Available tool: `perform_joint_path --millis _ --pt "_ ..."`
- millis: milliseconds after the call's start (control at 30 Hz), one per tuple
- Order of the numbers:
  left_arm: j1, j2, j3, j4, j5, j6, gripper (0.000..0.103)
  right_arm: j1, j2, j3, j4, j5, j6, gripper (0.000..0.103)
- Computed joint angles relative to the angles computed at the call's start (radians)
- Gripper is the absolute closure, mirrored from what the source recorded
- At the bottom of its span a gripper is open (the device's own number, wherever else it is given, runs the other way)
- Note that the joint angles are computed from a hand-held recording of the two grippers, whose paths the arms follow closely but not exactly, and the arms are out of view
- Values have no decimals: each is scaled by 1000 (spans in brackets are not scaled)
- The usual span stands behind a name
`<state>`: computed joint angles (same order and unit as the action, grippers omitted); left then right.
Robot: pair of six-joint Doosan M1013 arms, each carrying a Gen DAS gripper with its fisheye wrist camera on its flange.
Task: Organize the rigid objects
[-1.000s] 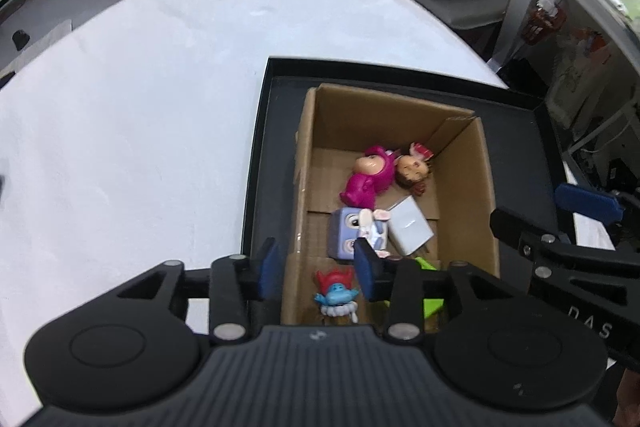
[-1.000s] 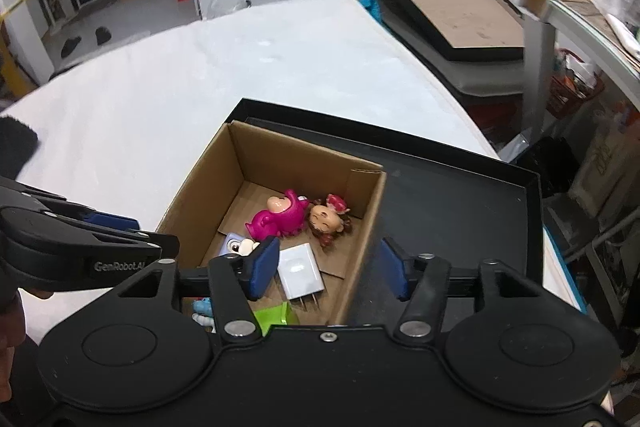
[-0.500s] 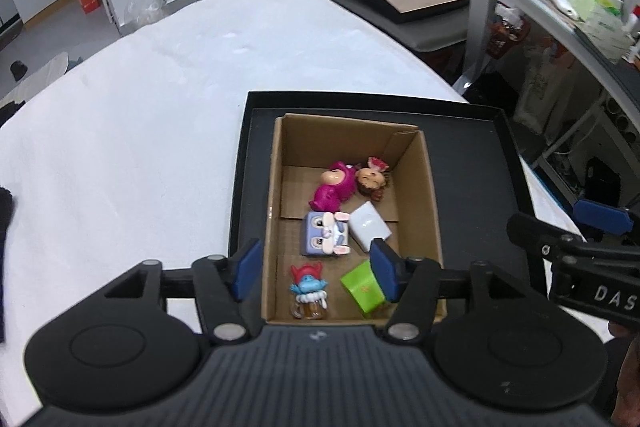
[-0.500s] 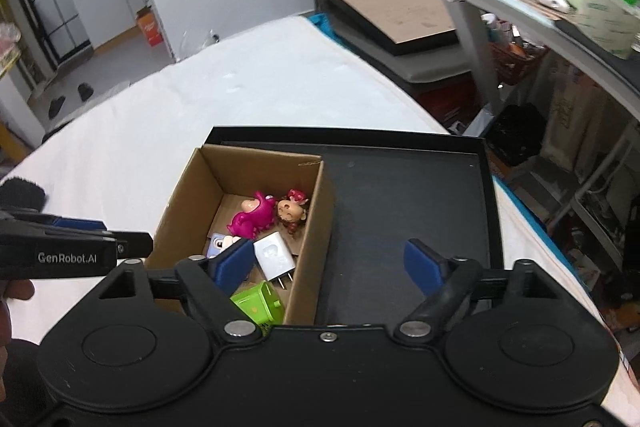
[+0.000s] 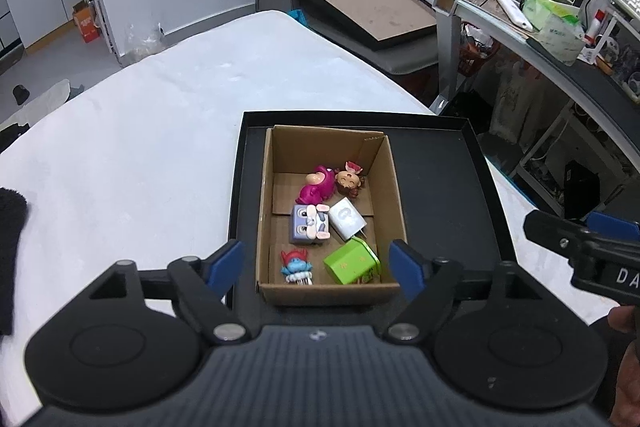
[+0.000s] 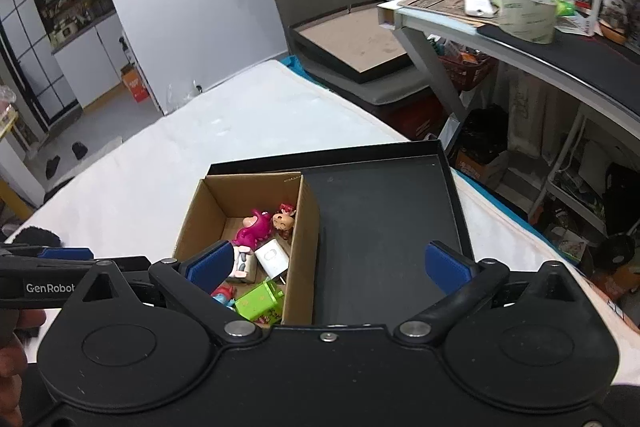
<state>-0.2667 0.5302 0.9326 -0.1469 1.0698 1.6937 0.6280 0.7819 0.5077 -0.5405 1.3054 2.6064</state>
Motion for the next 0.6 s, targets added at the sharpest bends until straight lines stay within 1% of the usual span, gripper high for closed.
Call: perform_joint_path --millis 267,400,600 --pt "9 -72 92 -37 -49 32 17 33 -60 84 -93 3 97 0" --pt "13 -106 134 -56 -77 56 16 47 -96 139 -124 -23 147 0" --pt "21 -150 189 -90 -105 92 14 65 -108 149 -135 0 149 0"
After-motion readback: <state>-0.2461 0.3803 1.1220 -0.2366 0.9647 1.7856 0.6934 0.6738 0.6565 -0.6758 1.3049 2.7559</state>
